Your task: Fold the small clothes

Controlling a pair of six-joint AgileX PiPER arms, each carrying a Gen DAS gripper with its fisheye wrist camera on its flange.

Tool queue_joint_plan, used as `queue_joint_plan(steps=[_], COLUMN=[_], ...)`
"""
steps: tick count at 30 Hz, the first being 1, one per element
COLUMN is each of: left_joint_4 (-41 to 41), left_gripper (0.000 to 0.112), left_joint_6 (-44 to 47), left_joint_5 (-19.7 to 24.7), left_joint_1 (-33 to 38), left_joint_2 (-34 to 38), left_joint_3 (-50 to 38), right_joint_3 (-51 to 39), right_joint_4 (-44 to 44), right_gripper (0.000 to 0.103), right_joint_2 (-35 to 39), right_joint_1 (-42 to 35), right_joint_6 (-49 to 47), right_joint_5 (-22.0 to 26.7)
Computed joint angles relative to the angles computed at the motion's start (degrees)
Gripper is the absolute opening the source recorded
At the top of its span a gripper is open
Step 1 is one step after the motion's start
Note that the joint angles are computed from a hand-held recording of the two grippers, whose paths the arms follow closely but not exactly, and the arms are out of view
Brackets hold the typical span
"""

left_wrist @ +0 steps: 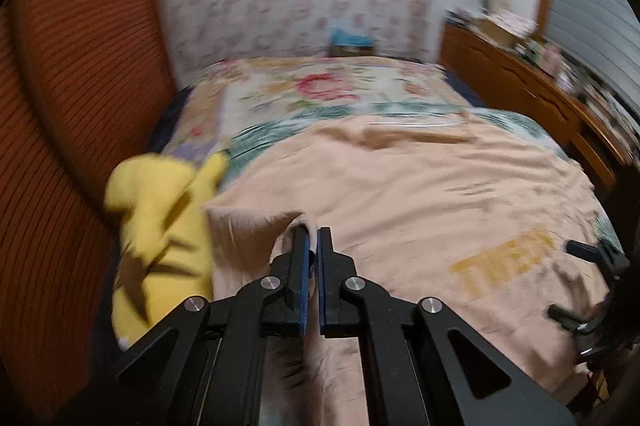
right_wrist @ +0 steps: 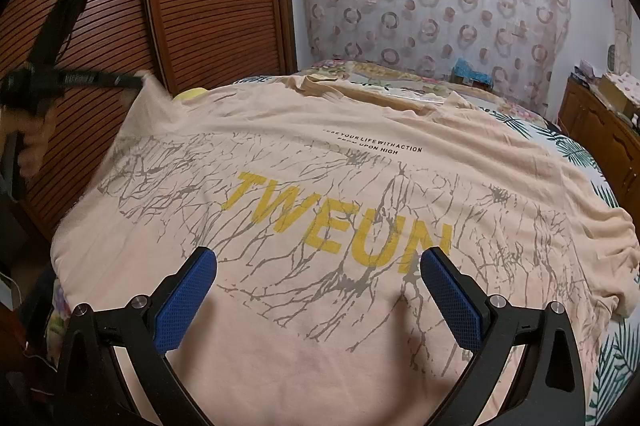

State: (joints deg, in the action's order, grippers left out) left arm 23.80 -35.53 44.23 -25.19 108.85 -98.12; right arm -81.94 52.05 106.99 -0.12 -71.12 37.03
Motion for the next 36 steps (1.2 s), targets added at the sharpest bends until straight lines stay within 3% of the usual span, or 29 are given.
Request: queue_joint_plan(steps=[3, 12, 20, 24, 26, 27, 29, 31, 36], left_joint_4=[-0.98, -0.99, -4.04, -2.59, -3.24, -3.14, -1.94, 1.24, 3.14], left_gripper=[0.004, 0.032, 0.033, 0.034, 0.050, 0.052, 0.071, 0.079, 0.080], left_joint_6=[3.61, 3.20, 2.22, -0.28, -0.68, -0.95, -2.12, -5.85, -8.72], left_joint_5=[4.32, 1.04, -0.21, -3.82, -6.12, -6.99, -8.38, -8.84, -10.96], left_joint_1=[-3.38, -6.09, -2.87, -3.01, -2.94, -2.87, -3.32, -3.67, -3.37], left_joint_2=[4.05, 2.03, 5.20, 4.84, 4.09, 3.93, 3.84, 4.11, 3.52], left_joint_3=[-7.41, -0.49, 3.88, 7.02, 8.65, 9.16, 10.17, 10.91, 12.88], right_joint_3=[-0.26, 0.24, -0.08, -0.01, -0.03, 0.03, 0.03, 0.05, -0.22], right_joint_4=[-0.05, 1.59, 1.76, 1.88, 1.82, 1.93, 1.96, 2.17, 1.81], right_gripper=[0.102, 0.102, 0.102, 0.102, 0.102, 0.102, 0.102, 0.102, 0.102], right_joint_2=[0.09, 0.31, 0.37, 0.34, 0.35, 0.36, 0.33, 0.35, 0.40], right_joint_1=[-0.13, -0.55, -1.15, -1.15, -1.15, -1.15, -1.16, -1.33, -1.47], right_joint_6=[0.25, -0.83, -0.98, -1.07, -1.03, -1.18, -1.10, -1.26, -0.86], right_joint_5=[0.36, 0.68, 1.43, 1.36, 1.38, 1.34, 1.34, 1.46, 1.94])
